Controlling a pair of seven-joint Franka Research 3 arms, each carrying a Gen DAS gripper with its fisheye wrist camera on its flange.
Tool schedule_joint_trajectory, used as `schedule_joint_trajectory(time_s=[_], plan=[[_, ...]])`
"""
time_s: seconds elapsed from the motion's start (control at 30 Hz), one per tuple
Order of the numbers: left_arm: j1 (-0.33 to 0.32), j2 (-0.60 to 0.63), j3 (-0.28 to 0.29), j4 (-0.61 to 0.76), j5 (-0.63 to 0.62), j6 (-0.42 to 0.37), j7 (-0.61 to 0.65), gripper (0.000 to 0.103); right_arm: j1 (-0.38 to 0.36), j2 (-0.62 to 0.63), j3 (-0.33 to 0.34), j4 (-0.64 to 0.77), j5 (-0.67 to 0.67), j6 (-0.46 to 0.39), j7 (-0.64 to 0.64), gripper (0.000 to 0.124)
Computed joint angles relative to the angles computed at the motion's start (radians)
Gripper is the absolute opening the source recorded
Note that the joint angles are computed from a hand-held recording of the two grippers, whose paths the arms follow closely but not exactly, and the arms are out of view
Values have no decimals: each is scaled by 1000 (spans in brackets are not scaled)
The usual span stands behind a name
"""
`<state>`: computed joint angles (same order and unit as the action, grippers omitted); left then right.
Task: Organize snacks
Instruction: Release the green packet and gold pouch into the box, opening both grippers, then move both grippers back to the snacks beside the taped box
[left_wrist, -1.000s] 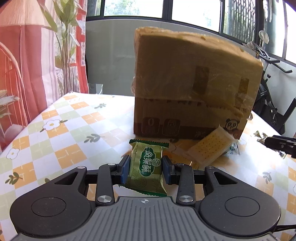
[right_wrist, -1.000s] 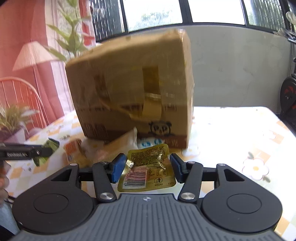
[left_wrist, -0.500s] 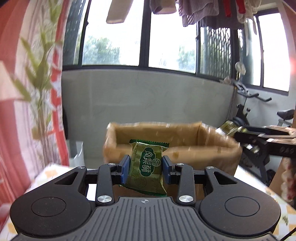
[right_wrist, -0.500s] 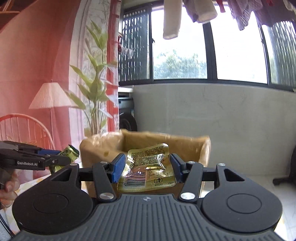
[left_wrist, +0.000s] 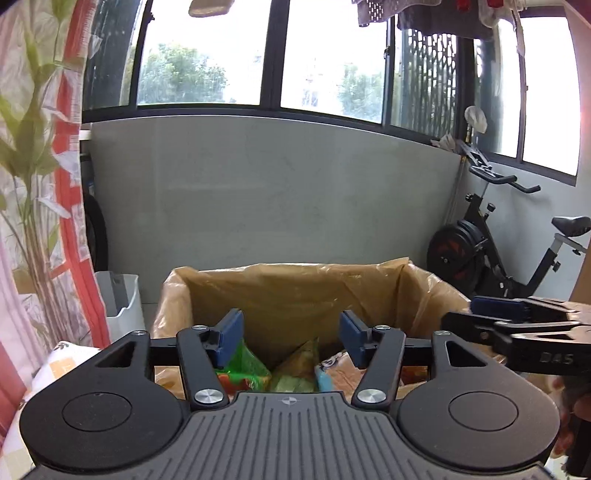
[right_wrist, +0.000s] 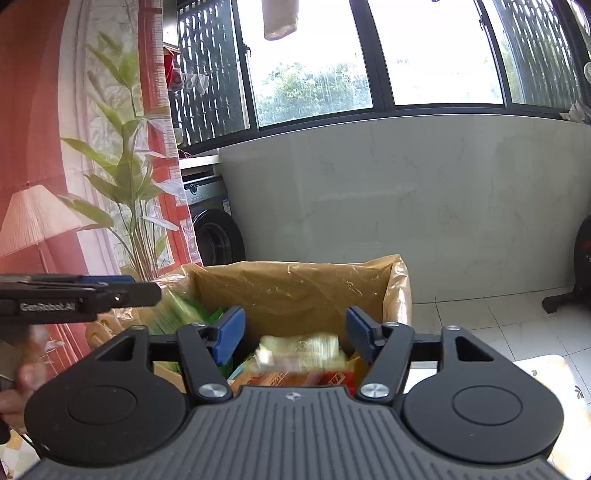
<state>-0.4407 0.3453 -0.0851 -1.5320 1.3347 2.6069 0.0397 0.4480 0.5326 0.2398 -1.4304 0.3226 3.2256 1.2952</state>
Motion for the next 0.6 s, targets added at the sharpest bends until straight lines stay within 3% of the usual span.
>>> schedule_joint_trajectory(time_s=[0.07, 0.17, 0.33, 0.6], plan=[[-10, -13, 0, -20, 11, -27, -10, 60, -28, -37, 34, -63, -4, 32, -22, 70], [-19, -69, -10, -91, 66, -45, -60, 60, -152, -82, 186, -172, -22, 116, -55, 70], [-7, -172, -64, -227, 153, -85, -124, 60, -380, -136, 427, -358, -156, 253, 68, 70], [45, -300, -152, -441, 142, -114, -232, 60, -351, -260, 368, -595, -195, 380, 198, 70]])
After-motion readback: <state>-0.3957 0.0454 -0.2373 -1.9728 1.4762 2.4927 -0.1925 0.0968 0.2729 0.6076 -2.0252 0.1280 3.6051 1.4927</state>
